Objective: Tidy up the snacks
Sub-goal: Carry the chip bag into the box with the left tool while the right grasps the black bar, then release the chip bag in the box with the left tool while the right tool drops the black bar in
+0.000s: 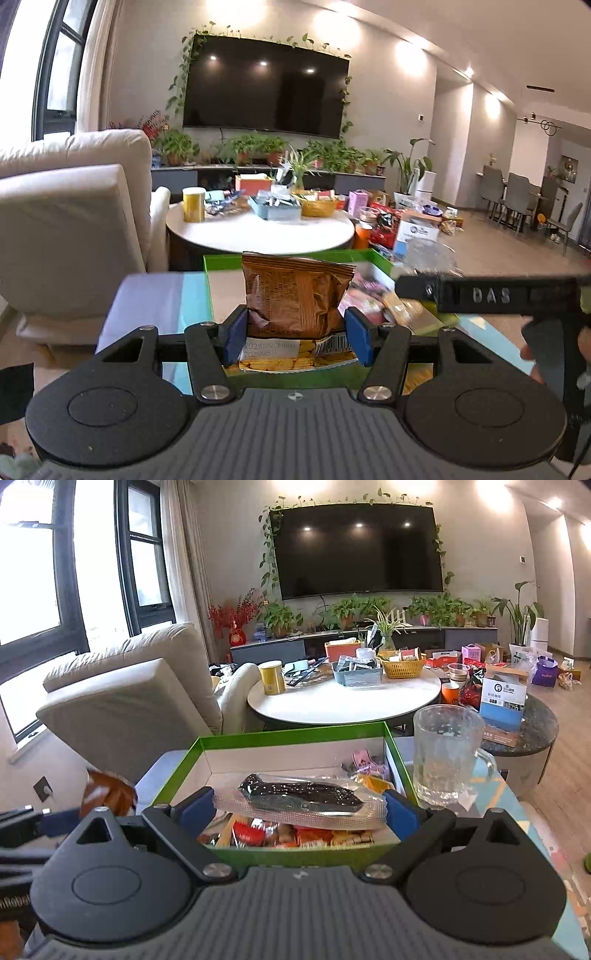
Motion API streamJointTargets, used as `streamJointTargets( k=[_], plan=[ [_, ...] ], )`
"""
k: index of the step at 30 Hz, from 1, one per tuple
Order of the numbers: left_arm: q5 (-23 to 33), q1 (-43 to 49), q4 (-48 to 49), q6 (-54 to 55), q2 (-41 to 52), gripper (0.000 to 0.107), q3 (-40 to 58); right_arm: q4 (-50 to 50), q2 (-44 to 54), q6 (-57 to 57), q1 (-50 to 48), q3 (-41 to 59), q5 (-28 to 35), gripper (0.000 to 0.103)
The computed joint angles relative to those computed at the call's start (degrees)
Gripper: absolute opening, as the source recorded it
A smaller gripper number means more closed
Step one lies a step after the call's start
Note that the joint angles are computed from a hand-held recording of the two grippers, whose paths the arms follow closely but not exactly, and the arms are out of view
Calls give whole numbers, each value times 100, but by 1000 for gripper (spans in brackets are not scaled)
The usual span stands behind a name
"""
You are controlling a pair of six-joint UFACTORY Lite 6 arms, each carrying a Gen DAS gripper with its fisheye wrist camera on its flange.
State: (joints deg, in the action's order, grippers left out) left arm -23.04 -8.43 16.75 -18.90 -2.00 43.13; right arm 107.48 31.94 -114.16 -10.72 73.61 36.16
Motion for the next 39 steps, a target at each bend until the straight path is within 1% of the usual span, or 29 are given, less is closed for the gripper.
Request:
streamJointTargets(
  k=[2,5,7,13,15,16,17,18,19,21,24,27,29,35,38,39],
  plan=[
    [62,38,-190,125,298,53,344,-74,209,160,59,273,-67,79],
    [156,104,-135,2,740,53,818,-170,465,381,143,611,-152,79],
    [221,83,-268,164,1004,53,1056,-264,719,564,222,960,-224,79],
    [513,14,-788,659,1885,53,1835,-312,1233,737,365,1579,-358,79],
    [739,-22,-1300,1109,2148,54,2086,-141,1327,562,428,1623,-439,79],
    [818,-18,-1338,1108,2243,54,2147,-77,1359,456,476,1621,-544,79],
    [861,7,-1179,937,2309,54,2183,-1,1318,328,520,1520,-624,79],
    [782,22,-1158,914,2312,55,2115,-11,1361,278,531,1516,-639,79],
    [588,5,-1340,1131,2242,57,1949,214,1335,-4,539,1384,-621,79],
    [563,-22,-1424,1221,2140,58,1812,865,1192,-817,539,1020,-539,79],
    [536,-18,-1087,888,1956,59,1631,1094,1016,-1245,521,718,-459,79],
    [498,-105,-1463,1263,1637,59,1304,851,892,-1049,407,585,-396,79],
    [509,-136,-1438,1236,1423,59,1095,595,892,-732,304,636,-360,79],
    [498,-321,-1493,1312,834,60,328,395,657,-416,-7,317,-165,79],
    [490,-539,-2157,2037,719,60,24,251,502,-290,-148,85,-89,79],
    [479,-634,-2566,2446,722,60,-56,186,442,-247,-206,-8,-64,79]
  ],
)
